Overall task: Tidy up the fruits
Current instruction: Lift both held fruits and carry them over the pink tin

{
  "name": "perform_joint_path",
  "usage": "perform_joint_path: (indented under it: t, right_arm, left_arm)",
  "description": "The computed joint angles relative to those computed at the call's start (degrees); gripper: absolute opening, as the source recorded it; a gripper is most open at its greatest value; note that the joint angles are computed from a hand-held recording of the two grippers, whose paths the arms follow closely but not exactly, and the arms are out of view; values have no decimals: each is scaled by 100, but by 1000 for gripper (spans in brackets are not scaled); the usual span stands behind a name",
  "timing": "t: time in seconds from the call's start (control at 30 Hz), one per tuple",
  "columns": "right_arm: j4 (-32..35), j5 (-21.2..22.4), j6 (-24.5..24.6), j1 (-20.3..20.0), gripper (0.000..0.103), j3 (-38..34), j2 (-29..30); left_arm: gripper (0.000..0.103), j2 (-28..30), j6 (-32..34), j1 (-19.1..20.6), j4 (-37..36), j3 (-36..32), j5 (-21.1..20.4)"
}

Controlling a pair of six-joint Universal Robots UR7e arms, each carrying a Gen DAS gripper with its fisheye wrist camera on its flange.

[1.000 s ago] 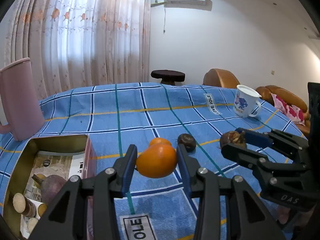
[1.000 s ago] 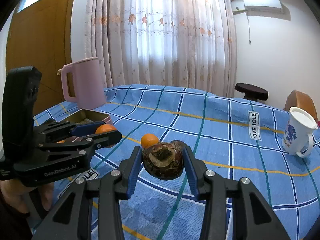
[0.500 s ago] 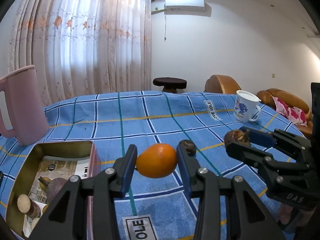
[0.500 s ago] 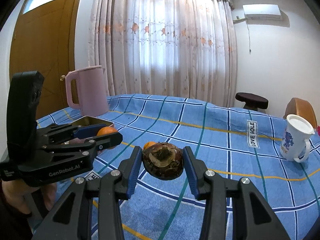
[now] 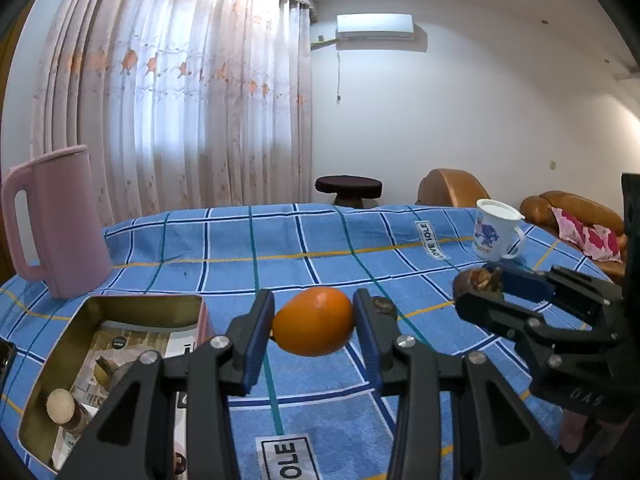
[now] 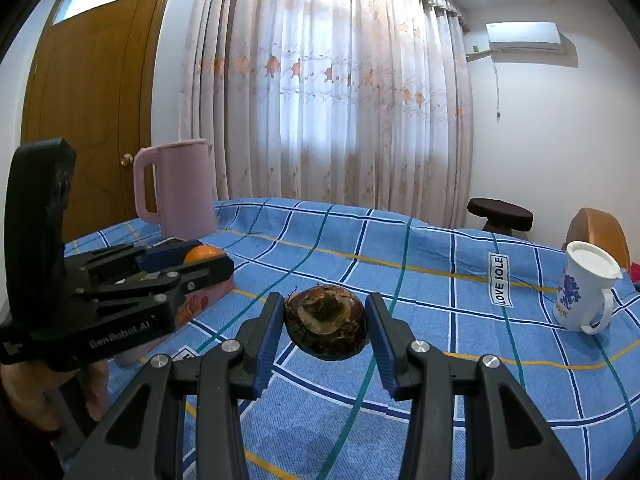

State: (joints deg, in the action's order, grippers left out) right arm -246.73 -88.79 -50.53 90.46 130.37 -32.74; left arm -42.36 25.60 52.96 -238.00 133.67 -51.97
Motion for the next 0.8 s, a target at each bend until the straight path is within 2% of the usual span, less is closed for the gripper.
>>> perform_joint_path:
  t: [0.47,0.8]
  right_arm:
    - [461,-299,61,367,44,-284,183]
    - [1034,-283,211,722,44,-545,189]
  left_arm:
    - [42,-343,-291,146,276,218,-72]
    - [42,-855,-425,258,520,404,198]
